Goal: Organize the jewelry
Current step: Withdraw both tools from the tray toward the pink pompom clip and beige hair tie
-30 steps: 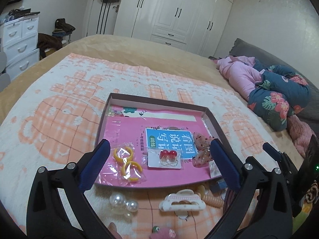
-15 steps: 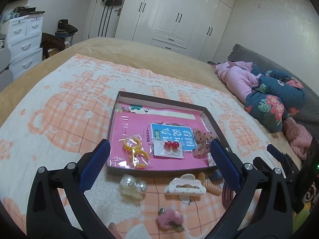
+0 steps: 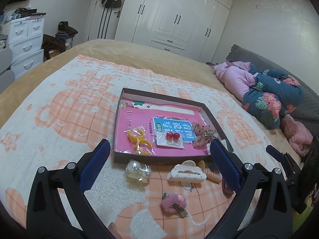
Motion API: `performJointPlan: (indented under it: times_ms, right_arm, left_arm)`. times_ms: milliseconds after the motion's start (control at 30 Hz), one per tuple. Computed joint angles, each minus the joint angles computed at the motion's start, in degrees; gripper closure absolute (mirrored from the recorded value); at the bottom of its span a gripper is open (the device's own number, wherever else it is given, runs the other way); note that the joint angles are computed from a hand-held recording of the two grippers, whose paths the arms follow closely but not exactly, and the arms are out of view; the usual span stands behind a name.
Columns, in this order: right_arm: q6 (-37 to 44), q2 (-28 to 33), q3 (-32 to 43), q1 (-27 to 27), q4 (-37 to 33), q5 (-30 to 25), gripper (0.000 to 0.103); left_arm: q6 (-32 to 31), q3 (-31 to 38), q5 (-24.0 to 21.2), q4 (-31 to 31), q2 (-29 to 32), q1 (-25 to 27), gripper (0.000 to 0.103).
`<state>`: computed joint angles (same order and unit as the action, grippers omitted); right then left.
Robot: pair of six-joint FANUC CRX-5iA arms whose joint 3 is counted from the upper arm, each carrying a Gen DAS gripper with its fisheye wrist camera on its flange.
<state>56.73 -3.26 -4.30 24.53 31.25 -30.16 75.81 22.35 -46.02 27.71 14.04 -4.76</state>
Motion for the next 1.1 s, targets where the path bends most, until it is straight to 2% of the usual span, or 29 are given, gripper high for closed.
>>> performJointPlan:
  times_ms: [233,400,833,1100]
  right_arm:
    - [0.3,-1.4,-1.6,1.3,0.3,0.2,0.009]
    - [2.4,-2.0,-2.3,2.2,-0.6,-0.5,0.009]
    - [8.2,-0.5,0.6,1.9,-8.2,-3.6,0.010]
    - [9.4,0.6,1.3,1.5,-9.2,-5.3,0.011]
  left_arm:
    - [-1.9,-5.1,3.0,1.4,-3.2,0.2,0.011]
    - [-3.7,-8.0,3.5,1.5,-5.0,0.1,0.011]
    - [-6.5,-12.3,0.4,0.4,-7.2,0.6,0.011]
    - [-9.6,-13.5,-0.7,1.5,-6.4,-0.5,0.011]
